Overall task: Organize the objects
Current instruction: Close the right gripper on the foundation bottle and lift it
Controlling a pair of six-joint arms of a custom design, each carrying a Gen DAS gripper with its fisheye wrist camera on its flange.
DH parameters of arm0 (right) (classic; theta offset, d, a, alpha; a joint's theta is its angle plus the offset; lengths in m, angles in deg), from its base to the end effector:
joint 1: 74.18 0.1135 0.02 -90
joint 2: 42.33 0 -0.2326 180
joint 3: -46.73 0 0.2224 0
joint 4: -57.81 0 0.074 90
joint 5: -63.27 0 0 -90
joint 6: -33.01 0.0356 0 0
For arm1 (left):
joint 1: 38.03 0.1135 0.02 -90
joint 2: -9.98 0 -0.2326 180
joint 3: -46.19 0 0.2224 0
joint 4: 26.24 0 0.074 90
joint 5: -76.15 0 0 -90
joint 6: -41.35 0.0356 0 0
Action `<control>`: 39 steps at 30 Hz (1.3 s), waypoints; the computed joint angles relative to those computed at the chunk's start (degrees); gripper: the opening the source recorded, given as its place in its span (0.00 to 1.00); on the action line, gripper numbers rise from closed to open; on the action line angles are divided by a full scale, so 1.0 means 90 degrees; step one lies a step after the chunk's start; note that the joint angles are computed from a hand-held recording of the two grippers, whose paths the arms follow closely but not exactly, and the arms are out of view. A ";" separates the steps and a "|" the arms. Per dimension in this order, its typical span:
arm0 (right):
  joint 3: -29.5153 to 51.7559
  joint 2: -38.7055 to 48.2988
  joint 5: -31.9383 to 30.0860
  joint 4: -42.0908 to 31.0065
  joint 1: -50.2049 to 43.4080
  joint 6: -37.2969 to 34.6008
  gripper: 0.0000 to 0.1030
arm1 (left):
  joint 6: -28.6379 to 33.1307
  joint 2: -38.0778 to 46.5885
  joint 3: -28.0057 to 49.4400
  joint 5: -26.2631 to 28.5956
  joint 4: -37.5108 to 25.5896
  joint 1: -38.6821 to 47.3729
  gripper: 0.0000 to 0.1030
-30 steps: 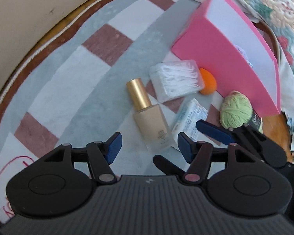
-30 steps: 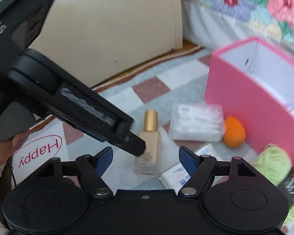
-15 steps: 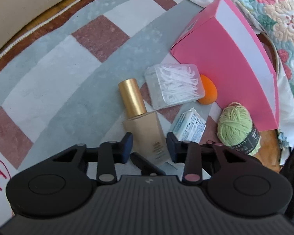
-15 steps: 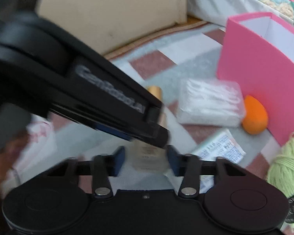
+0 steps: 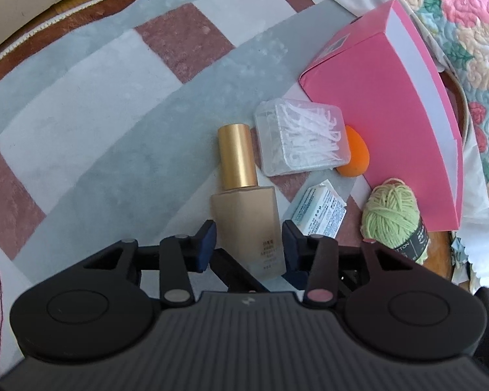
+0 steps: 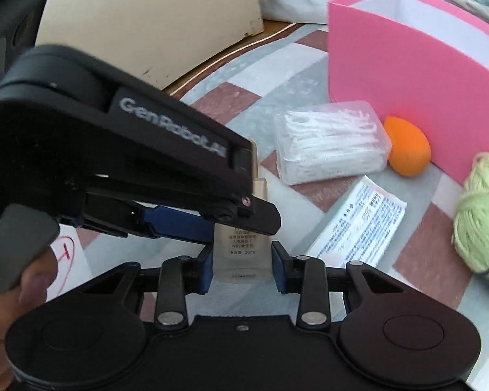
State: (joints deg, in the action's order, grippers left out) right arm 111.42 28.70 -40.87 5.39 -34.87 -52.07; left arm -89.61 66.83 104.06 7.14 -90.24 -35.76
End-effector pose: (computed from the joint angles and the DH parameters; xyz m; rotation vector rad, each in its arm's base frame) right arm 0.1660 0.1472 0.2161 -0.8769 2.5209 0.5873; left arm 0.1643 -0.0063 0.2167 -0.8941 2.5870 -0.6956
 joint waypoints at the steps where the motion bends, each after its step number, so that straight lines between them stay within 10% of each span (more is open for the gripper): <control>1: -0.0040 -0.0040 -0.0062 0.0008 -0.0047 0.0086 0.39 | -0.0038 -0.0039 -0.0022 -0.0046 0.0013 -0.0063 0.42; 23: -0.0035 -0.1561 -0.0962 -0.0729 -0.0729 0.0224 0.39 | -0.0487 -0.0872 0.0840 -0.0362 -0.0933 -0.0754 0.45; 32: 0.1798 -0.1370 -0.2141 -0.1933 -0.2525 -0.0731 0.39 | -0.0655 -0.0341 0.2758 -0.0783 -0.0978 -0.1671 0.42; 39: 0.4633 0.0513 -0.2673 -0.3325 -0.3545 -0.1695 0.39 | -0.0633 0.1504 0.5287 -0.1181 -0.1389 -0.2199 0.42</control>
State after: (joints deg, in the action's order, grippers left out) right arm 153.11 33.32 -64.93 -24.53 -66.78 -67.32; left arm -95.31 80.36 151.64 -3.49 -102.74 -55.55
